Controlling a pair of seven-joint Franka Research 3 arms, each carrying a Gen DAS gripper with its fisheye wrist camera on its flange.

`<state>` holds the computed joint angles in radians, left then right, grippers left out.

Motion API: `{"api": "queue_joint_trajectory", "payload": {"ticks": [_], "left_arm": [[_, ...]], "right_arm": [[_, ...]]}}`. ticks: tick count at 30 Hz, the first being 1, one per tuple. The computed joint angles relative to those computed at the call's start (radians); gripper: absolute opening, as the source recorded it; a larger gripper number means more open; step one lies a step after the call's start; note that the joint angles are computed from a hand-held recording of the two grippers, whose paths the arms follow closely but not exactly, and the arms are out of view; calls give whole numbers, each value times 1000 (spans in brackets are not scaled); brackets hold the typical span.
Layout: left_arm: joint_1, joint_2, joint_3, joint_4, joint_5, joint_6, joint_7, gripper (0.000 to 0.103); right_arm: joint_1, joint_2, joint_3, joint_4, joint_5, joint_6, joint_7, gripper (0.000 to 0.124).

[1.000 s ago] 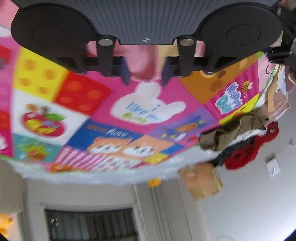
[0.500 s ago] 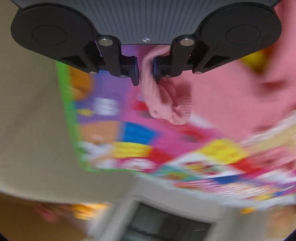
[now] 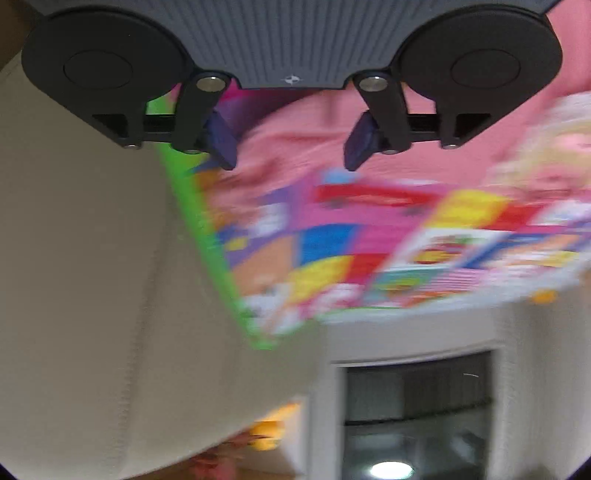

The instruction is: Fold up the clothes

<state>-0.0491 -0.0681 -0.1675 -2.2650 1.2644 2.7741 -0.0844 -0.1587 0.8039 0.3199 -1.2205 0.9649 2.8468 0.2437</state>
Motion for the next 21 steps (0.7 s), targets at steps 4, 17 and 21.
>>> {"api": "queue_joint_trajectory", "payload": {"ticks": [4, 17, 21], "left_arm": [[4, 33, 1, 13, 161, 203, -203, 91], [-77, 182, 60, 89, 208, 211, -418, 99], [-66, 146, 56, 50, 204, 201, -420, 101]], "right_arm": [[-131, -203, 31, -269, 28, -343, -146, 73], [-113, -423, -106, -516, 146, -738, -164, 3], [-111, -438, -154, -476, 250, -761, -163, 3]]}}
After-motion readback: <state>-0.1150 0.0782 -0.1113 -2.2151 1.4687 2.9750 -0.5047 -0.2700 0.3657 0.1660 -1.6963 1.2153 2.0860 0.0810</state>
